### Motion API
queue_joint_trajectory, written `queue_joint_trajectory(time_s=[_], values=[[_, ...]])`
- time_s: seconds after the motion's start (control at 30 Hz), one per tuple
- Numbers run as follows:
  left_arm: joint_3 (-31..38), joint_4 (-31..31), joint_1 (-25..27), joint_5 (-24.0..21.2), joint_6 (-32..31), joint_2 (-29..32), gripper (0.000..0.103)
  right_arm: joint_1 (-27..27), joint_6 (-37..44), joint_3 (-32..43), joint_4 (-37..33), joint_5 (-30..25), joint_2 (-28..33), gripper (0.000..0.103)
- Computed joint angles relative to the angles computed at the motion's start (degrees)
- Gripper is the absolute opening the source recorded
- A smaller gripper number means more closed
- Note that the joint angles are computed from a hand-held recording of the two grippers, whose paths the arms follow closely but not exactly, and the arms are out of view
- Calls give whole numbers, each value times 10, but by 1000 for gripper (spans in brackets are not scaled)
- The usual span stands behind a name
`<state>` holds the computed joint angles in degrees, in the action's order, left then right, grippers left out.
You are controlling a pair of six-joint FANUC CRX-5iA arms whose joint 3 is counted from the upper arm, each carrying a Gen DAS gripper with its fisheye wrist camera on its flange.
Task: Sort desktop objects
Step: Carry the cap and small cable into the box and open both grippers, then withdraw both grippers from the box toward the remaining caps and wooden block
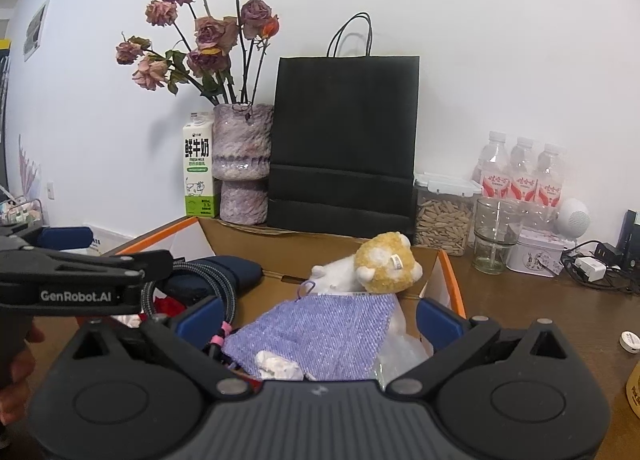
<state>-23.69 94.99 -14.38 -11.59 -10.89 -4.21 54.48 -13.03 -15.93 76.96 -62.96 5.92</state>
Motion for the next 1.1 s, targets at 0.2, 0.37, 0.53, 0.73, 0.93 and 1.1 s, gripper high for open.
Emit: queue_joint_trajectory(time_s=[0.2, 0.37, 0.53, 0.73, 0.93, 1.1], values=[[-12, 1, 2, -2, -3, -9, 103, 9, 2, -2, -3, -7, -1, 103], [-25, 32, -6, 0, -35, -21, 103, 17, 5, -1, -8, -13, -1, 103], [-35, 8, 4, -13, -17, -30, 103, 23, 2, -6, -13, -15, -4, 103], [-44, -30, 17, -34, 8, -41, 103, 31, 1, -8, -12, -22, -7, 103], [-48, -81, 39, -61, 47, -47, 103, 41, 6, -14, -22, -24, -14, 103], [-52, -110, 52, -76, 68, -52, 103, 51, 9, -16, -32, -30, -16, 103]])
